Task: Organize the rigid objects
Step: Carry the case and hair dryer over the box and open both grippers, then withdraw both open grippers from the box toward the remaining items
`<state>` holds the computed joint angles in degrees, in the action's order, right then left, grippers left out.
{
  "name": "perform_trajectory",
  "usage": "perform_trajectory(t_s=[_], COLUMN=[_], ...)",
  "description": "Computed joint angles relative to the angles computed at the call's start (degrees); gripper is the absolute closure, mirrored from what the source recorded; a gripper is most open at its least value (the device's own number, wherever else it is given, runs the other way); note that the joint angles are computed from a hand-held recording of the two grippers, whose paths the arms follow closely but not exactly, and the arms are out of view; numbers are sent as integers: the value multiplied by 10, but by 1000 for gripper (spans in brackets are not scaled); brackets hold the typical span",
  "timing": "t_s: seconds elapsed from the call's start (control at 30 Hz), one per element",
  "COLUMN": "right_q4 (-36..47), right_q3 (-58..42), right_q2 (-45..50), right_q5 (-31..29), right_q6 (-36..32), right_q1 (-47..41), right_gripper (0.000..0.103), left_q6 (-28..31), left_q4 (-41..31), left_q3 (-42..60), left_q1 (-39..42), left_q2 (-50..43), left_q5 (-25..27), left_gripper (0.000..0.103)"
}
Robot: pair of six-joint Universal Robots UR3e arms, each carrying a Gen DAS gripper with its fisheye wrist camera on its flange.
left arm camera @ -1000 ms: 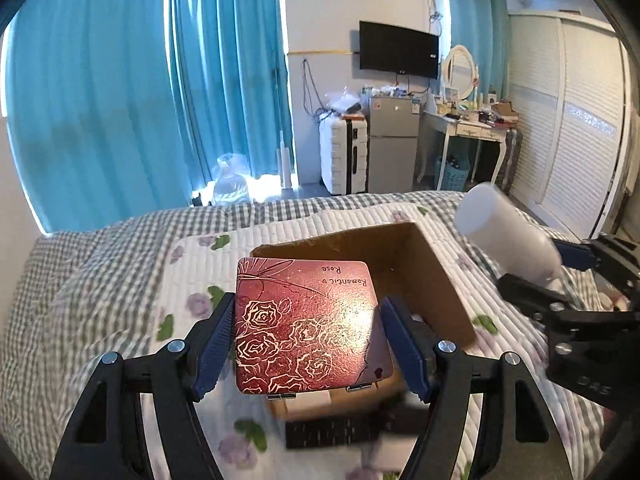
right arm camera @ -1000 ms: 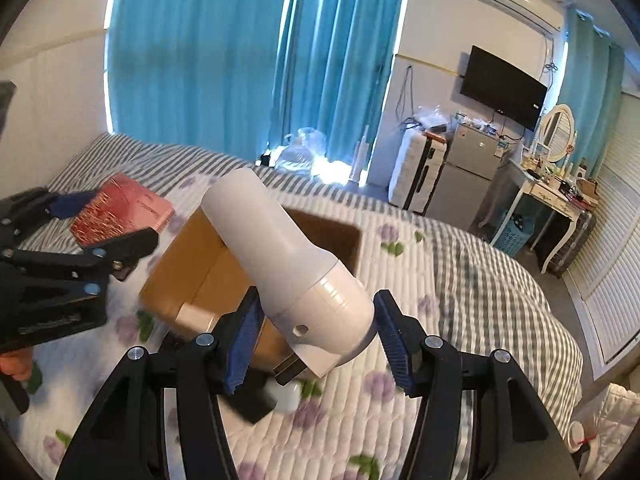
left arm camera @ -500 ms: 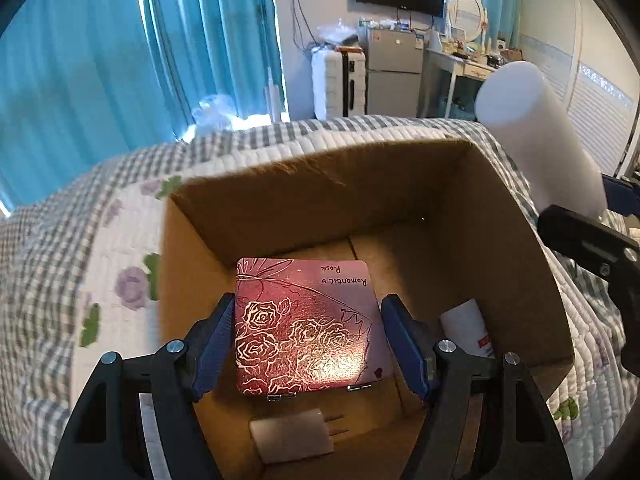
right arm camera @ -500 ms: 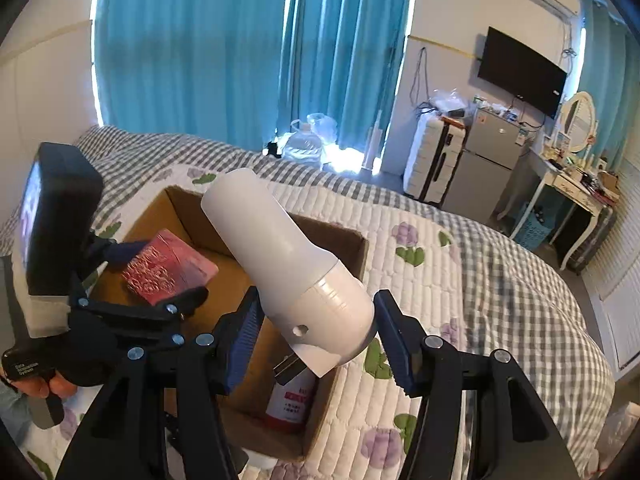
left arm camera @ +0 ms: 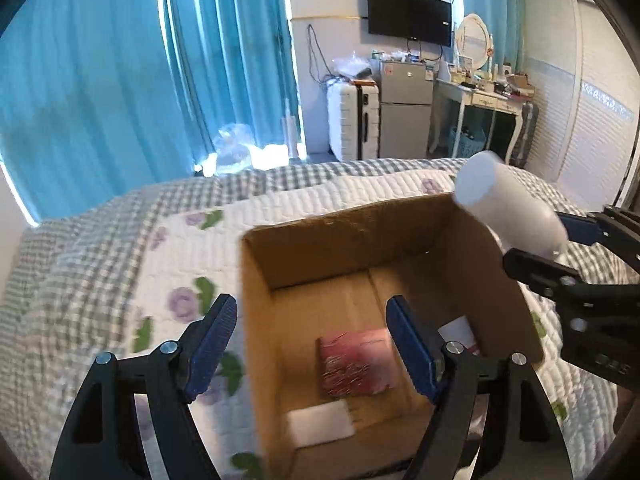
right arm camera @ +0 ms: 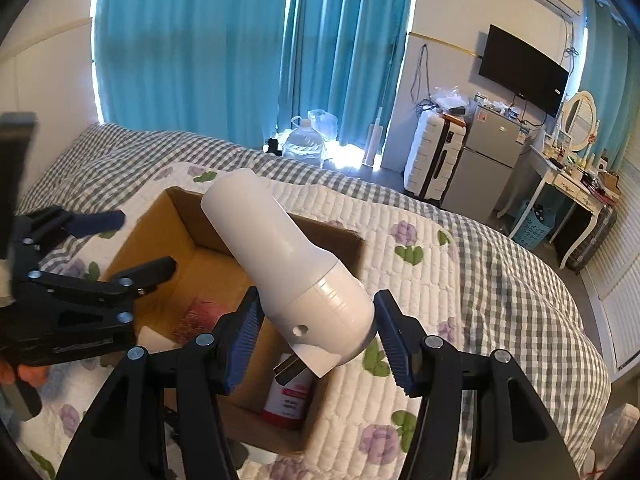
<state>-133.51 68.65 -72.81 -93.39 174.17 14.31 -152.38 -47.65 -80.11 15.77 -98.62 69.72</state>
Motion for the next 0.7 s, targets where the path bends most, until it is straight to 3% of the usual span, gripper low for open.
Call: perform_trajectory(t_s=[0.17, 0.4, 0.47, 0.5, 0.53, 0.57, 0.63, 0.7], right_q4=[33, 119, 108, 100, 86, 75, 54, 36], right_q3=[-66, -209, -210, -205, -193, -179, -144, -99], right_q2=[64, 204, 212, 212, 206, 197, 166, 123], right_q5=[-9, -38, -43, -42, -40, -38, -36, -38], right_q6=[3, 12, 14, 14, 14, 15, 18, 25], right_q1=[34, 58, 61, 61, 61, 61, 60, 59], right_gripper=[47, 47, 44, 39, 27, 24, 24, 24], left_q6=[30, 19, 22, 25, 29, 34, 36, 34], left_q4=[-2, 27, 32, 35, 36, 33, 32, 34], left_q3=[-33, -21, -29, -37, -43, -47, -59, -76], left_q1=[45, 54, 60, 63, 66, 68, 71, 77], left_q2=[34, -9, -10, -7, -4, 1, 19, 44], left_q5=[-29, -9, -20, -27, -33, -38, -44, -55], left_gripper=[24, 24, 24, 24, 24, 19, 10, 10])
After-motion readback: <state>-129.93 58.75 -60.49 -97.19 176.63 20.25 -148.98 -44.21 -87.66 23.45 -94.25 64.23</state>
